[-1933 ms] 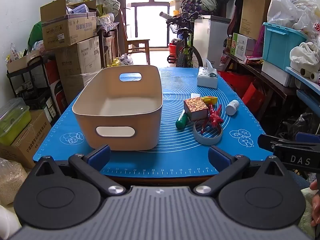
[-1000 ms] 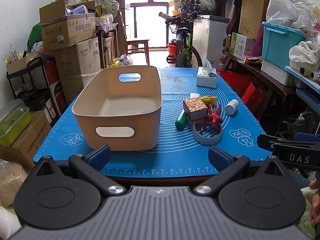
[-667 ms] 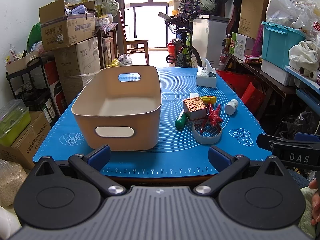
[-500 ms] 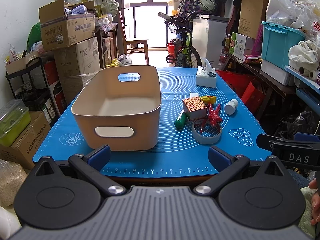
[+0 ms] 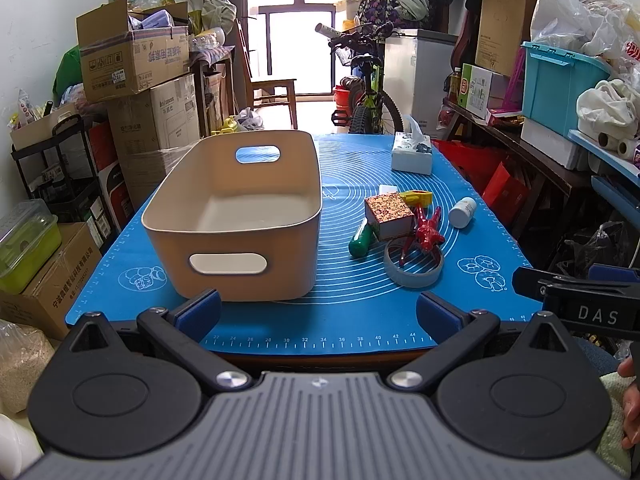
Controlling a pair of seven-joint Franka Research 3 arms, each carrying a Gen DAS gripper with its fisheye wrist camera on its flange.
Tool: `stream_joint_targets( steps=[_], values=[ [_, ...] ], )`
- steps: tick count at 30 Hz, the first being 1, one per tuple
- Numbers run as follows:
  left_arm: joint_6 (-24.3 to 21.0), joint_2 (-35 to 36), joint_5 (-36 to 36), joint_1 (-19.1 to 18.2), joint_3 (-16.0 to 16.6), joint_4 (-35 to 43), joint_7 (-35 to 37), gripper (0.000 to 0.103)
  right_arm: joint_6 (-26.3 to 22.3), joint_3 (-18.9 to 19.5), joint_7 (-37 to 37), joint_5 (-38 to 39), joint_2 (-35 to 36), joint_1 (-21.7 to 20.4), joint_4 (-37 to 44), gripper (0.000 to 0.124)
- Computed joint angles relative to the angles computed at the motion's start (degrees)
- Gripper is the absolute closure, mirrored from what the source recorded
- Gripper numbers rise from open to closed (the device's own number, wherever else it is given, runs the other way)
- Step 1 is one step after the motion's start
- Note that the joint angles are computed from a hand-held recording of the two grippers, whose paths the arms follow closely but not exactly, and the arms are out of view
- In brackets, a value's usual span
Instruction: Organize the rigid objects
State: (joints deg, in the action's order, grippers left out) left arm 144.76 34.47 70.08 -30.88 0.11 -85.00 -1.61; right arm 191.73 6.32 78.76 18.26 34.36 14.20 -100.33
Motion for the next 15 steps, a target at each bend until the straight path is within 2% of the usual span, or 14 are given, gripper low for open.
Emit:
stream_joint_targets(
  steps=[15],
  values=[
    [-0.31, 0.57, -0.5, -0.46, 0.14, 0.68, 0.25, 0.0, -0.05, 0.03, 0.22, -0.19, -0.03, -0.06, -0.03, 0.023]
  ],
)
